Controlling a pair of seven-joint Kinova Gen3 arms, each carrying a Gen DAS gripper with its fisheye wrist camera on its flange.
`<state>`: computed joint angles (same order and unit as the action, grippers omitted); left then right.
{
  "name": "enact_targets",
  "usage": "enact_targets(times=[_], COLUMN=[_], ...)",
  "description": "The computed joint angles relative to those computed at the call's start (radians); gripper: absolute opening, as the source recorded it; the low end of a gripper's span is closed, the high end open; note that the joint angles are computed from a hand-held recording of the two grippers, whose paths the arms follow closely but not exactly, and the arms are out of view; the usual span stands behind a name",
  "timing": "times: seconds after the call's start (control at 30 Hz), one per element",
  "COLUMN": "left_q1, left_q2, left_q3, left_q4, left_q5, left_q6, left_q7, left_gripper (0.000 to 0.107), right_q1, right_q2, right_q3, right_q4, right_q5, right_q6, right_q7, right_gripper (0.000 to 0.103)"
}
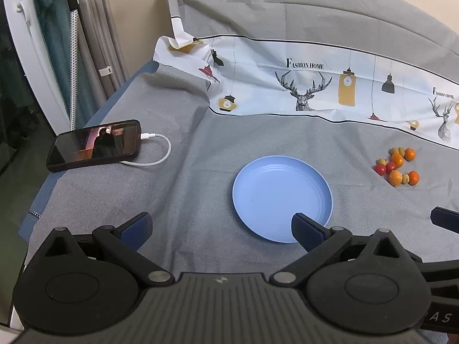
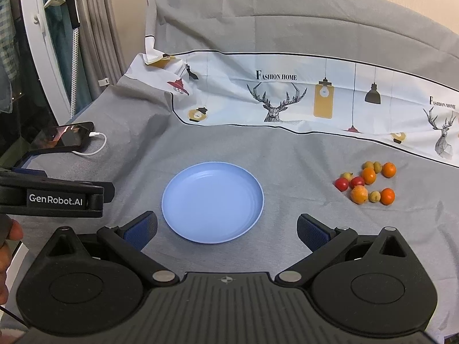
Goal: Organize fruits
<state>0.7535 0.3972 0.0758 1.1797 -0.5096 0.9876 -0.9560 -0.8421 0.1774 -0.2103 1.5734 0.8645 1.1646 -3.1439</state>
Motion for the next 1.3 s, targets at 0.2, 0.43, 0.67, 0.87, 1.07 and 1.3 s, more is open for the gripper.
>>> enact_targets(times=[0.2,0.43,0.67,0.87,1.07,1.3], left_q1=[-0.002,-0.005,-0.006,-0.006,-0.001,-0.007], left_q2=[-0.003,-0.004,-0.005,-0.005,-0.006,-0.006], left_q3=[0.0,0.001,0.001,0.002,0.0,0.006], left_q4=[0.01,0.013,0.015,0.016,0.023,0.022], left_q5=[0.0,0.002,0.004,0.004,-0.004,0.006], left_q6=[-0.01,-0.013,-0.012,-0.012,-0.016,-0.012], left_q7=[0.0,-0.002,-0.003,-0.002,0.004,-0.005], left_gripper=[0.103,0.103,0.103,0.103,0.103,0.103], right_q1=[0.001,-0.003,-0.004,-0.005,-0.005,-0.001], right_q2=[0.002,0.005,0.006,0.009,0.008,0.011], right_q3=[0.0,0.002,0.003,0.004,0.005,0.007], right_q4=[-0.004,-0.007,-0.005,-0.01,-0.008,-0.016], right_q5=[-0.007,-0.008,-0.007,-0.009,-0.009,-0.016], right_q6=[-0.001,0.002,0.0,0.001,0.0,0.003], right_q7=[0.006,0.012,0.012,0.013,0.013,0.021], right_gripper=[0.103,0.103,0.103,0.103,0.103,0.103])
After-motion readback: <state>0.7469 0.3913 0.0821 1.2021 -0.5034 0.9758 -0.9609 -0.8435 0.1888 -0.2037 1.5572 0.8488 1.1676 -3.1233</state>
